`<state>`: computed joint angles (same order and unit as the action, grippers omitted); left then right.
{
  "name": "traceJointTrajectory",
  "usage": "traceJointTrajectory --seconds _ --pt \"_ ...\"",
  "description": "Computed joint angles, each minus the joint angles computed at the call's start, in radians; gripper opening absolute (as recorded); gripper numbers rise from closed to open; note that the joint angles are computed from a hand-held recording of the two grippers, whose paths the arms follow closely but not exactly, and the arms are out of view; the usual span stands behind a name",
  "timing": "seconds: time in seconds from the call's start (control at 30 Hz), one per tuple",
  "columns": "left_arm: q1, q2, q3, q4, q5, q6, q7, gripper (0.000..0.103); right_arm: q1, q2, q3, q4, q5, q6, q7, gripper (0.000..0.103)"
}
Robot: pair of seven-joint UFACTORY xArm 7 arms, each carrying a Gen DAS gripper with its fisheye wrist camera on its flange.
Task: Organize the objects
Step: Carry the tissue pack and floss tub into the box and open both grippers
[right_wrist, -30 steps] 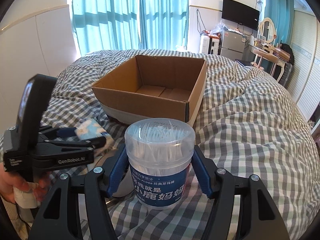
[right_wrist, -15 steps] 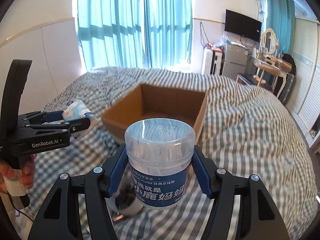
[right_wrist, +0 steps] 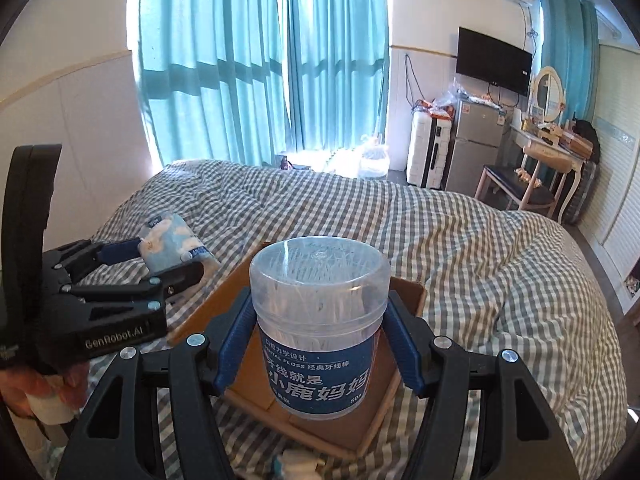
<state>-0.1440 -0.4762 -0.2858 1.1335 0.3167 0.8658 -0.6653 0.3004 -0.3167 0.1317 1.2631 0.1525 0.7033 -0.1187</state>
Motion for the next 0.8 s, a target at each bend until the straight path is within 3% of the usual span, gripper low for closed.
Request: traceJointTrajectory --seconds 0.37,0.5,0.6,0.8 --pt "-0.052 0.147 0.044 -0.018 -0.008 -0.111 0.119 0.074 -0.025 0.162 0.008 0.023 -0.073 -0.039 0.024 0.063" --pt "-0.073 0.162 0.062 -0.043 -0.041 -0.147 0.155 0.074 -0.029 0.159 0.012 -0.003 -0.114 -0.066 0.034 0.063" --pt "-0.071 0.17 0.058 -0.058 -0.031 -0.173 0.152 0.075 -0.022 0.153 0.005 -0.014 -0.086 -0.075 0.012 0.063" --pt "-0.068 0.163 0.034 -0.068 0.022 -0.169 0.125 0.09 -0.026 0.127 0.0 -0.034 -0.078 -0.091 0.024 0.067"
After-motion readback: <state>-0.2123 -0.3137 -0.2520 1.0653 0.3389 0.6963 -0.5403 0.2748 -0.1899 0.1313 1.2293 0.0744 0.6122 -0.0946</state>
